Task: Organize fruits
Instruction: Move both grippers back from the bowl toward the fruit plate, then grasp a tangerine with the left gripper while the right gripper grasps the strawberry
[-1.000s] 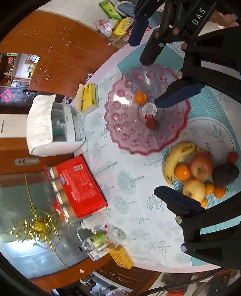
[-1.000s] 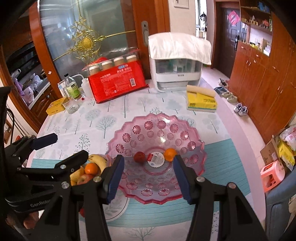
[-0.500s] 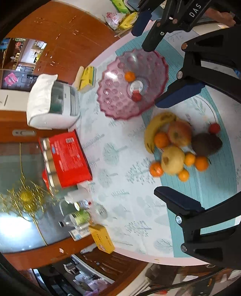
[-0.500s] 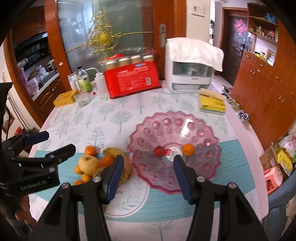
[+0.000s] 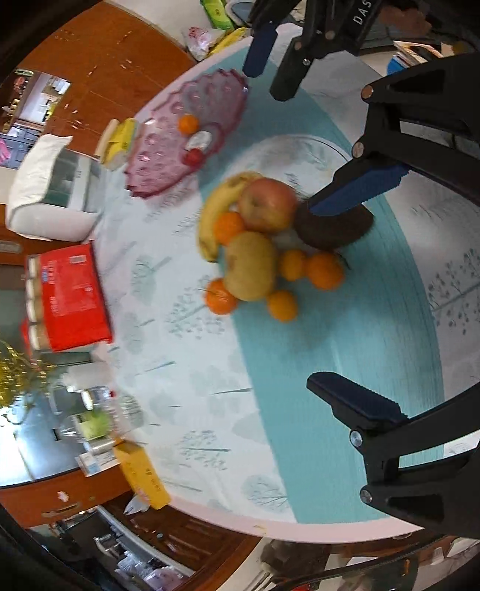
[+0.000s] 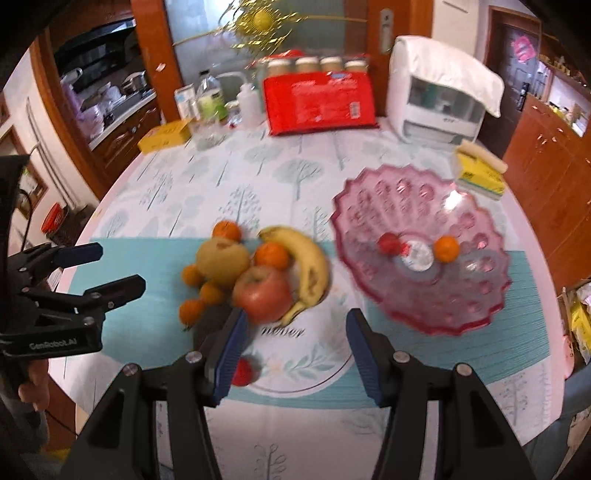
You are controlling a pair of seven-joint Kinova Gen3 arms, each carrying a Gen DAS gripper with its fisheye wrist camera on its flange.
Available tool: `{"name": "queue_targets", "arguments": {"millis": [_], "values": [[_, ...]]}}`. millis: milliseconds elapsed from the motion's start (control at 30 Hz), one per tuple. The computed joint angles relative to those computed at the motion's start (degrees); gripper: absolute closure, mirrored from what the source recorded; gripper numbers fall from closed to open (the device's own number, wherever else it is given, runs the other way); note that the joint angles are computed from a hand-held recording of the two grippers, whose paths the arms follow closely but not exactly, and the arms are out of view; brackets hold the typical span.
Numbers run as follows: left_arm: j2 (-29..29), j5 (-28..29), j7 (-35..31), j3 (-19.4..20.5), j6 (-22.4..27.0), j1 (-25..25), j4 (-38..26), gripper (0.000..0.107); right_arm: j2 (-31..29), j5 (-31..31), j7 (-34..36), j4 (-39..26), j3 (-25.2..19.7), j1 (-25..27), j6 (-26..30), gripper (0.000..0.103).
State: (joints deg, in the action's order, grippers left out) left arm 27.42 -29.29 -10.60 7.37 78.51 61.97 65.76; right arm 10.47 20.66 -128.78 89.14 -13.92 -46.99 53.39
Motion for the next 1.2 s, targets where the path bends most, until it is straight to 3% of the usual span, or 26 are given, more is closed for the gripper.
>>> {"name": "queue_targets", "arguments": {"millis": [167, 433, 533, 867, 1167, 1200], "values": [[-2.2, 3.1, 1.1, 1.2, -7.6, -2.8, 9.1, 0.022, 1.3, -0.7, -0.8, 2.7, -0.5, -0.9, -1.0, 0.047], [-2.1, 5.1, -1.8, 2.4, -14.8, -5.4, 15.4, 0.027, 4.6, -4.8, 2.5, 4.9, -0.7, -1.6, -2.1, 0.047], [-1.9, 6.6, -3.9, 2.6, -17.6, -6.7, 16.5, 0.031, 5.6, -7.2, 4.5, 5.2, -0.7, -1.3, -3.0, 0.047], [-2.0, 10.7, -10.9, 2.6, -25.2, -10.0, 19.3, 0.048, 8.7, -7.1, 6.3, 4.4, 0.5, -3.7, -4.1, 0.047], [-1.1, 12.5, -17.1, 2.2, -28.5, -11.1, 19.5, 0.054, 9.8, -5.9, 6.2, 4.2, 1.5, -5.0, -5.6, 0.050], [-1.1, 13.0, -18.0, 2.3, -29.2, -11.6, 19.6, 0.054, 10.0, -5.9, 6.1, 4.0, 1.5, -5.1, -5.4, 0.055]]}}
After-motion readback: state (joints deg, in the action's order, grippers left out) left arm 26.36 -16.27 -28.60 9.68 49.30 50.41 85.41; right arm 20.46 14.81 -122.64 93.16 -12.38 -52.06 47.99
